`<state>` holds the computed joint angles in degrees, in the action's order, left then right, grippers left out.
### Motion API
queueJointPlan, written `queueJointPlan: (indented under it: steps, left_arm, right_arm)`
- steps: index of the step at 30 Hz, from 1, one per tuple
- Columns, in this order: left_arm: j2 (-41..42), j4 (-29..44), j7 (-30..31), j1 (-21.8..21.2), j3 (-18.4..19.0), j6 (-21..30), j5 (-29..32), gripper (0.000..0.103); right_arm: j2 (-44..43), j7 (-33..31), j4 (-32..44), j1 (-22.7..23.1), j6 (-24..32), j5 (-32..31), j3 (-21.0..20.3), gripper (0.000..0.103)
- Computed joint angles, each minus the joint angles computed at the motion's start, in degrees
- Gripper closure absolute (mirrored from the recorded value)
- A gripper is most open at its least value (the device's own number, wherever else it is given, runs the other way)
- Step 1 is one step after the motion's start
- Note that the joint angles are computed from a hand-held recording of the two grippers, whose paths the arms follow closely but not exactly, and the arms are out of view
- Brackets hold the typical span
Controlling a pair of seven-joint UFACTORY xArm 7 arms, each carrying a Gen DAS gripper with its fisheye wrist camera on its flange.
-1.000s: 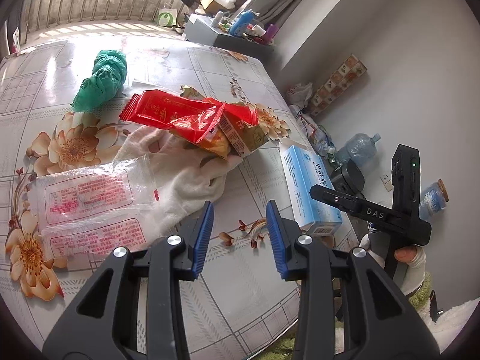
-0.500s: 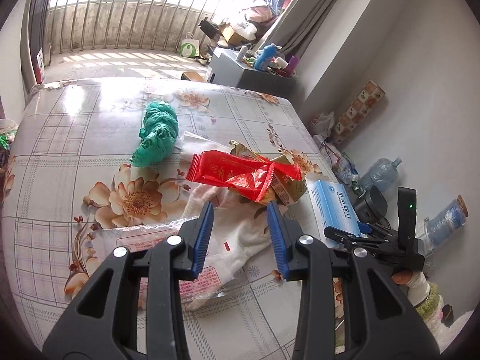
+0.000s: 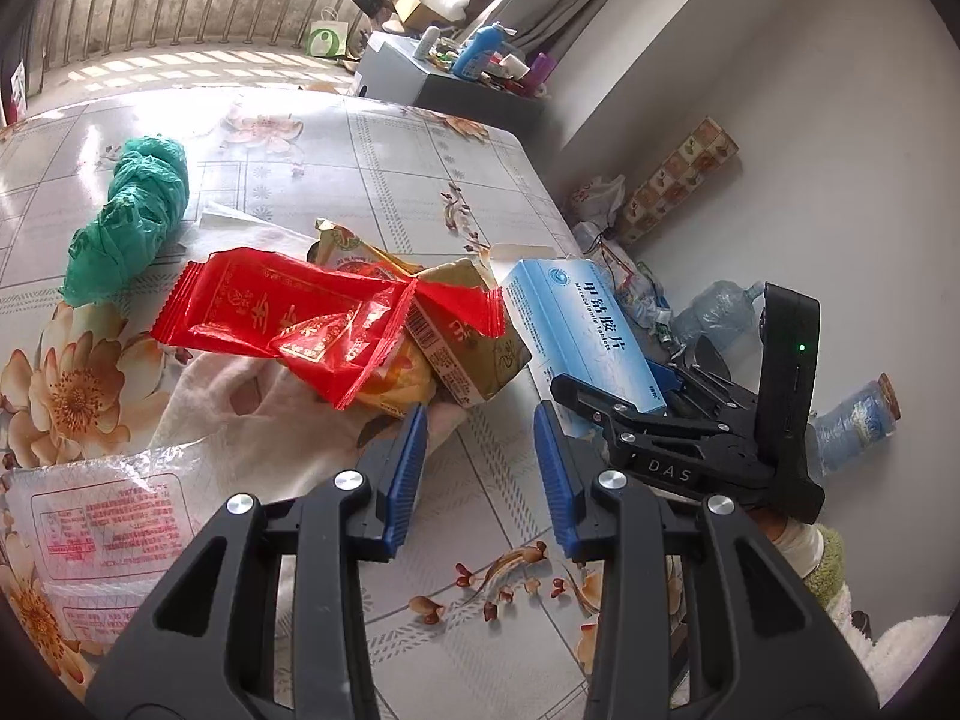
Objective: Collect trash
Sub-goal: 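Grasp the gold wrapped package with the left tool while the right tool holds the box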
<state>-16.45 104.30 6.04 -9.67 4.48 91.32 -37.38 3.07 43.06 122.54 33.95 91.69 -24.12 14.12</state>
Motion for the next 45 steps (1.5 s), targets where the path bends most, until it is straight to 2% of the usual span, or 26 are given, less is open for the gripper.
queueJointPlan:
  steps: [3, 7, 14, 17, 22, 30, 32, 35, 40, 43, 45]
  left_arm:
    - [1.68, 0.24, -1.11, -0.39, -1.84, -1.85, 1.06, 0.071]
    - [4.06, 1.41, -2.83, -0.64, -3.76, -2.71, 3.02, 0.071]
    - [5.06, 1.55, -4.69, -0.71, -4.68, -2.2, 3.48, 0.071]
    - [4.92, 1.51, -4.84, -0.84, -4.93, -2.11, 3.68, 0.071]
    - [4.15, 1.96, -4.44, -1.25, -4.21, 1.41, 1.79, 0.071]
    - [-0.4, -0.04, -2.04, -1.7, -0.5, 13.26, -3.63, 0.07]
    - [-2.47, -2.14, -1.7, -1.58, -0.13, 14.6, -3.63, 0.07]
    - [-4.07, -3.48, -1.21, -1.45, -0.77, 13.3, -1.55, 0.063]
    - [-3.56, -3.02, -2.44, -2.31, -3.14, 9.79, 1.51, 0.039]
    - [-3.05, -2.79, -4.46, -2.82, -5.13, 8.03, 4.24, 0.036]
    - [-3.28, -3.22, -5.96, -2.97, -6.25, 6.41, 6.21, 0.035]
  right_arm:
    - [-0.19, -6.12, -0.68, -1.06, -2.55, 3.53, -0.34, 0.03]
    - [0.04, -11.71, 0.06, -1.79, -3.04, 6.48, -0.5, 0.03]
    - [-4.87, -14.72, -6.96, -4.45, -7.77, 13.79, -0.4, 0.03]
    - [-7.4, -13.47, -10.24, -5.57, -9.29, 14.93, 0.32, 0.03]
    - [-11.47, -9.34, -13.91, -6.78, -9.54, 14.99, 2.68, 0.03]
    - [-17.88, 0.18, -17.14, -6.97, -5.74, 15.91, 8.74, 0.03]
    - [-19.67, 2.39, -18.77, -7.07, -5.95, 16.77, 9.76, 0.03]
    - [-21.53, 6.17, -19.51, -8.75, -4.67, 15.3, 11.53, 0.03]
    - [-21.41, 8.34, -18.25, -12.84, -1.68, 10.63, 13.26, 0.028]
    - [-19.75, 9.46, -16.77, -14.02, 1.78, 8.37, 13.92, 0.027]
    - [-20.21, 10.94, -17.19, -13.89, 2.12, 8.28, 13.49, 0.027]
